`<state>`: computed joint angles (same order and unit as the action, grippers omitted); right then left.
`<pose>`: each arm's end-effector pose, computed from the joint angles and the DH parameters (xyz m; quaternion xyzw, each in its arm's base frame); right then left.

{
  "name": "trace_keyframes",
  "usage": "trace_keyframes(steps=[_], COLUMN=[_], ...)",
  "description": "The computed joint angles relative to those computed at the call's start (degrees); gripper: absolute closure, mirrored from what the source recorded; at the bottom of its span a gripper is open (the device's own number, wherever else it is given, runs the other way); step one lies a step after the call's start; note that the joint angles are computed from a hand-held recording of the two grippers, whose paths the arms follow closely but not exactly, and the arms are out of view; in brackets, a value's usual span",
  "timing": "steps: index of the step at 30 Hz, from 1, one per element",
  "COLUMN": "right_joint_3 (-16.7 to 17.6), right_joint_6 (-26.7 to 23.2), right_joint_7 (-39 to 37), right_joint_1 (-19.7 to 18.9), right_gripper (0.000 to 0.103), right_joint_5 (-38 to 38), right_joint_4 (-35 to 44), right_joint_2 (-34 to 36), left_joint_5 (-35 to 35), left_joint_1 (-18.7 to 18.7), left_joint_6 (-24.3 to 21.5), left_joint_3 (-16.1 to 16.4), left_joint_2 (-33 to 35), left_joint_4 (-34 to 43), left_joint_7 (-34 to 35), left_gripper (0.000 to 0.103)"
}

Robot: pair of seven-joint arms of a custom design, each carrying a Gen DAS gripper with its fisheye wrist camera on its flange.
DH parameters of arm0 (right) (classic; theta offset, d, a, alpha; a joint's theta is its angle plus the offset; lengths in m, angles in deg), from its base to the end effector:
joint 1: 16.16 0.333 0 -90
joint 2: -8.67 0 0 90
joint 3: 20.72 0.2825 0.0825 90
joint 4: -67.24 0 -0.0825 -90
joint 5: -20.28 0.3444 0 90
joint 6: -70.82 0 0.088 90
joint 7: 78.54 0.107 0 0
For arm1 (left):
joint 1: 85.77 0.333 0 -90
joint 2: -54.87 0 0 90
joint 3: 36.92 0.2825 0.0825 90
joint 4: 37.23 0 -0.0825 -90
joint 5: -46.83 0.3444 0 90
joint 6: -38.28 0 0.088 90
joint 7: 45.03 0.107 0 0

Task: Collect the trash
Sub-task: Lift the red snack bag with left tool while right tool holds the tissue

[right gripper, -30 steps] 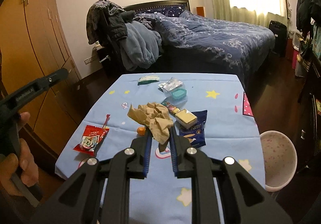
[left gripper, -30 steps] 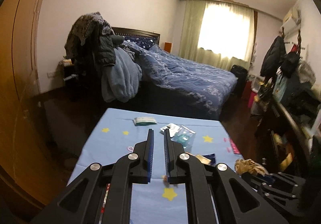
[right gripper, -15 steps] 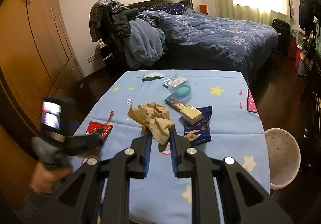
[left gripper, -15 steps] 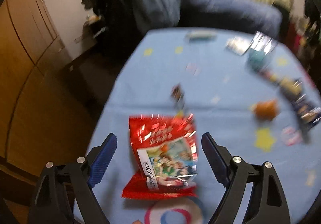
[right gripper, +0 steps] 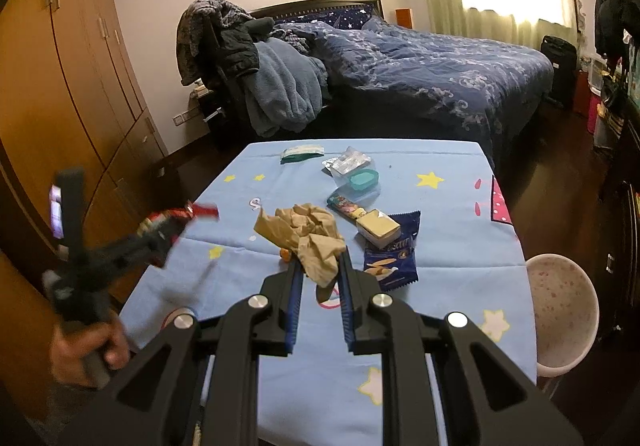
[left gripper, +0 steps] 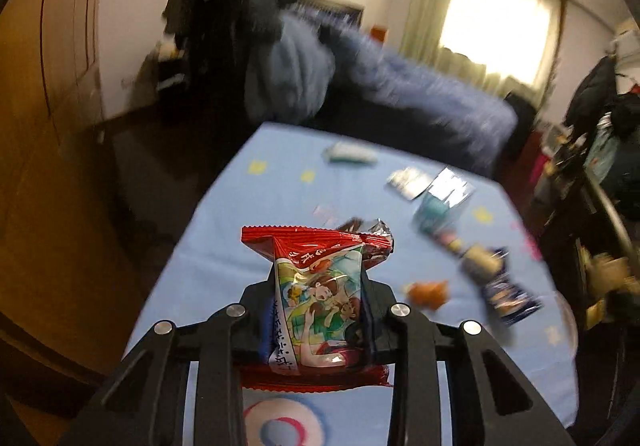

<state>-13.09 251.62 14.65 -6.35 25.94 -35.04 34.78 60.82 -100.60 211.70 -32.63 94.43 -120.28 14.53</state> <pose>0.6337 0.1760 0.4069 -0.6667 0.5989 -0.2147 0.3883 0.6969 -0.1629 0.3809 -0.6619 0.6122 -0.3522 0.2510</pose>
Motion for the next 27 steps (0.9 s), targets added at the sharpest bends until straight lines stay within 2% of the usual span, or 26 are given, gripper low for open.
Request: trace_keyframes(steps=[2, 4, 6, 11, 27], right_joint_3=[0.26, 0.50, 0.39, 0.03, 1.09], right_joint_6=[0.48, 0.80, 1.17, 2.59, 5.38], right_joint_7=[-0.23, -0.34, -0.28, 0.15, 1.38], right_joint_1=[-0.19, -0.34, -0.30, -0.19, -1.53], right_gripper=[0.085, 0.085, 0.085, 0.085, 0.085], right_joint_5=[0.05, 0.14, 0.15, 0.06, -1.05], right_joint_4=[-0.35, -0.98, -1.58, -3.59, -7.77], right_joint_2=[-0.17, -0.59, -0.98, -2.43, -5.44], left_joint_5=[1.75, 1.66, 4.50, 6.52, 7.58], left_joint_1=[-2.52, -5.81, -7.51, -11.32, -17.16], left_joint_6=[3.08, 3.87, 5.06, 6.88, 10.50], left_joint_3=[2.73, 6.13, 7.89, 11.97, 18.03], left_joint_2=[-2.97, -3.18, -4.79, -6.28, -9.76], left_joint_4=[-3.35, -3.10, -4.85, -6.93, -11.69], left_joint_7=[-1.33, -1.85, -4.18, -6.56, -7.95], left_gripper=[0.070, 0.070, 0.069, 0.069, 0.067])
